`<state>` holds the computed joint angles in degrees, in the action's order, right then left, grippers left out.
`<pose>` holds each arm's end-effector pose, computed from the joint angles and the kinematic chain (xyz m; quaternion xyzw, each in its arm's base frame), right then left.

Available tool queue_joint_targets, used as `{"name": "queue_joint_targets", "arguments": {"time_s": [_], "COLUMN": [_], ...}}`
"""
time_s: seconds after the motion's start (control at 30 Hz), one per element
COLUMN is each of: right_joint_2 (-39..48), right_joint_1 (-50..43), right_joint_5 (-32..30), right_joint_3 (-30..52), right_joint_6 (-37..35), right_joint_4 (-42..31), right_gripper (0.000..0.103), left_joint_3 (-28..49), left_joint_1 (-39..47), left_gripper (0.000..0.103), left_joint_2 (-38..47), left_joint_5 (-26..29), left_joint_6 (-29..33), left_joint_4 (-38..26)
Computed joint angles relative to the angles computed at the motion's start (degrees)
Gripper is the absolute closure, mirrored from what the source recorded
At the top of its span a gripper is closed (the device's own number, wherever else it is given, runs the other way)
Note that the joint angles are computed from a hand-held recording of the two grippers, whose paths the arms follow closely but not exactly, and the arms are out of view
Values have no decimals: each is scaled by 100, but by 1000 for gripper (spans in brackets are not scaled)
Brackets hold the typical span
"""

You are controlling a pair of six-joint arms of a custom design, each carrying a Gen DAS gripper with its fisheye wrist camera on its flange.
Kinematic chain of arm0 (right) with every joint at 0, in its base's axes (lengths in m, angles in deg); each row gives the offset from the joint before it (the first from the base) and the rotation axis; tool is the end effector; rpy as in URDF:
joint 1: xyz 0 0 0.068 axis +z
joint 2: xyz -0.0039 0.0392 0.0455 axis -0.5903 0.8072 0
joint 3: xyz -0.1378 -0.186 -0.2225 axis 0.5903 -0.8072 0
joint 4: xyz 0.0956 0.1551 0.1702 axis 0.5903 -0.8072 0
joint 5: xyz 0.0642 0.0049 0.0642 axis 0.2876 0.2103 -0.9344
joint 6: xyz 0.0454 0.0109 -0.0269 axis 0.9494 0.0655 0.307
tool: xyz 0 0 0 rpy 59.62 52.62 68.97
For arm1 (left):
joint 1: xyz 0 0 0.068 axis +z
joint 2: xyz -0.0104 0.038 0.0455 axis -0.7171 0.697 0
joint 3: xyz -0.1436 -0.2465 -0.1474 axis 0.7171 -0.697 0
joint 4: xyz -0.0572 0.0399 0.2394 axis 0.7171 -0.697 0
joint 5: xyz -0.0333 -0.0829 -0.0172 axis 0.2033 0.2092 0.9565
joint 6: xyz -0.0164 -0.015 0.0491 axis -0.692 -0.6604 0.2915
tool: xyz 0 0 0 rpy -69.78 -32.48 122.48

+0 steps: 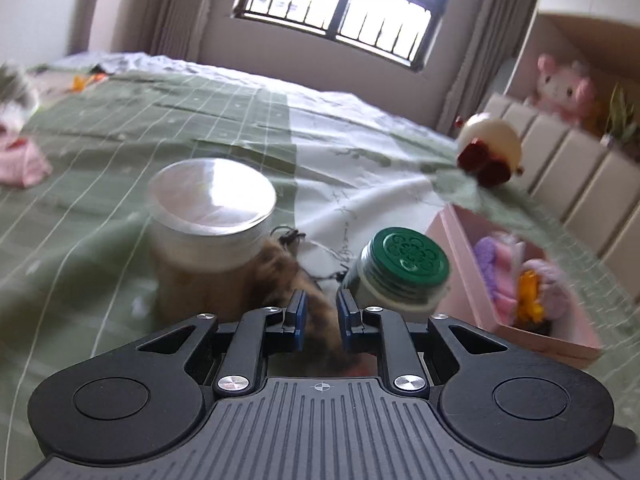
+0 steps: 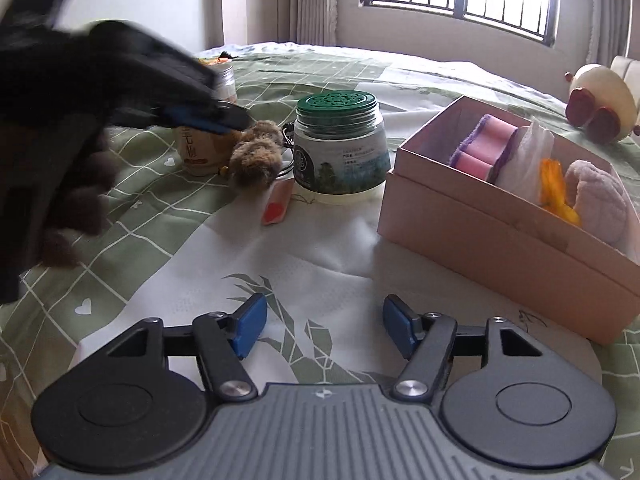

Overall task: Organize soft objects
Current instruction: 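Grasp the furry brown tail keychain between the jars with the left tool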

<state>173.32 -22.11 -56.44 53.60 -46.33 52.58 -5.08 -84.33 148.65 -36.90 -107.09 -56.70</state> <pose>0.3367 0.1004 0.0527 -0.3732 0.8280 0.1764 0.3795 0.2993 -0.2096 0.0989 -0.2224 0.8583 -0.0241 0.4619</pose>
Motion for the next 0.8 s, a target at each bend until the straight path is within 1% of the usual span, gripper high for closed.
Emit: {"name": "queue_joint_targets", "arguments": {"time_s": [0.07,0.13,0.17,0.2,0.27,0.3,0.47,0.57,0.63,0.7,0.73,0.77,0.8], "right_joint_2": [21,59,86,93,104,108,135,135,136,137,135,137,131], "right_joint_1": [-50,-101,-97,-110,-140,-151,-186,-172,-170,-169,-168,-167,-165], "right_joint_5": [-72,-156,-170,-195,-239,-258,-360,-347,-352,-358,-356,-359,-357], "right_joint_3": [-8,-17,-20,-27,-63,-72,-49,-35,-28,-32,-37,-35,-41], "right_joint_6": [37,65,92,98,89,86,79,95,100,102,102,100,106], "right_joint_4": [34,87,125,141,194,208,174,165,159,161,167,166,167], "right_gripper": [36,35,35,35,34,34,30,30,29,29,28,28,28], "left_joint_3": [700,1243,1455,1624,1796,1825,1485,1376,1271,1240,1248,1169,1030], "left_joint_1": [167,273,316,342,352,370,499,611,661,689,683,681,662], "left_gripper": [81,81,81,79,77,79,79,78,77,72,72,73,79], "left_joint_2": [277,562,681,779,881,890,788,790,792,801,802,771,712], "left_joint_5": [5,19,45,18,-209,-258,-10,371,574,681,699,773,851], "left_joint_6": [-29,-120,-140,-136,-188,-211,-75,-161,-233,-192,-139,-28,18], "left_joint_4": [-928,-1640,-1894,-2101,-2408,-2507,-2116,-1862,-1589,-1481,-1489,-1370,-1212]}}
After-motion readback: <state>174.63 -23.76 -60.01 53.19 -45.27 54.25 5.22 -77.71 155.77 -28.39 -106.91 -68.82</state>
